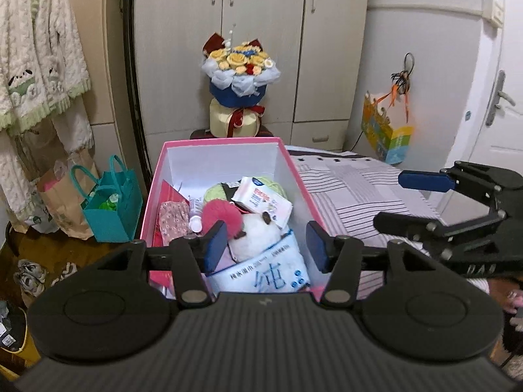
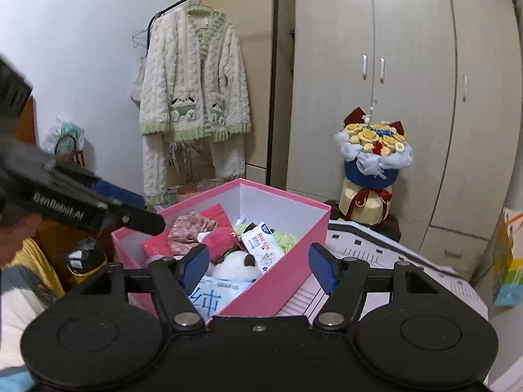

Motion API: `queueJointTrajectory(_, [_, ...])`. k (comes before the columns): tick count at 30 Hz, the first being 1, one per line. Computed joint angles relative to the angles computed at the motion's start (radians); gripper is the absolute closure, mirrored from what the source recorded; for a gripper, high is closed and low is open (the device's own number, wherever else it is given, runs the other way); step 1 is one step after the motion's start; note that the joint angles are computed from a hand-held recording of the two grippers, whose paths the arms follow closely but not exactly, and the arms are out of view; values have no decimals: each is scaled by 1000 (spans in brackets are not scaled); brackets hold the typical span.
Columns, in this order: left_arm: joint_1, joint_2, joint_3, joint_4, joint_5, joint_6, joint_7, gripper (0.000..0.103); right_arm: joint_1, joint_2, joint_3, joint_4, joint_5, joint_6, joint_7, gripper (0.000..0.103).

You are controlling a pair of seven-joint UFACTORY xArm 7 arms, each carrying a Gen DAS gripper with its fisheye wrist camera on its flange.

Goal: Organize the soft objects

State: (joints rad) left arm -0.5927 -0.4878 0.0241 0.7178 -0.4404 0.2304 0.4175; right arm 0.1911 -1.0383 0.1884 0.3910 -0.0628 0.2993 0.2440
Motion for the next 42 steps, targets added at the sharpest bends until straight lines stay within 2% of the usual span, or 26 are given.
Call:
queueJointTrajectory(4, [-37,-78,13,-52,-25,-9,7,38,-11,-94,19,-12,5,80,40,17])
queueJointTrajectory(6, [-62,-111,24,-71,-23,-7,21,33,-4,-125,12,-12,12,122,52,5])
queueJointTrajectory(9, [-51,-137,-1,-88,-2,-8,-9,15,-22,-165,18,-10,16,175,84,1])
queueJointTrajectory(11, [-14,-151,-45,-103,41,-8,-46,4,-45,-182,34,6,18,231,121,0])
queueJointTrajectory(14, [40,-163,-109,-124,121,-15,-103,3,-59,-180,48,50,27,350,177,0])
queueJointTrajectory(18, [87,-171,-157,-132,178,17,-226,3,-62,-257,68,19,16,376,234,0])
queueJointTrajectory(22, [72,-191,-153,-168,204,-14,-285,3,-78,-331,124,5,-21,437,287,0])
queueJointTrajectory(27, [40,-214,-148,-216,228,-55,-347,3,-31,-397,156,-13,-49,496,296,0])
queueJointTrajectory(33, [25,-217,-177,-270,262,-152,-453,0,-37,-453,187,-19,-67,534,360,0])
queueJointTrajectory(37, [13,-203,-179,-282,288,-172,-512,0,-27,-472,191,-24,-66,568,389,0])
queueJointTrajectory(42, [86,-202,-257,-306,345,-217,-606,0,-18,-487,210,-29,-67,620,424,0])
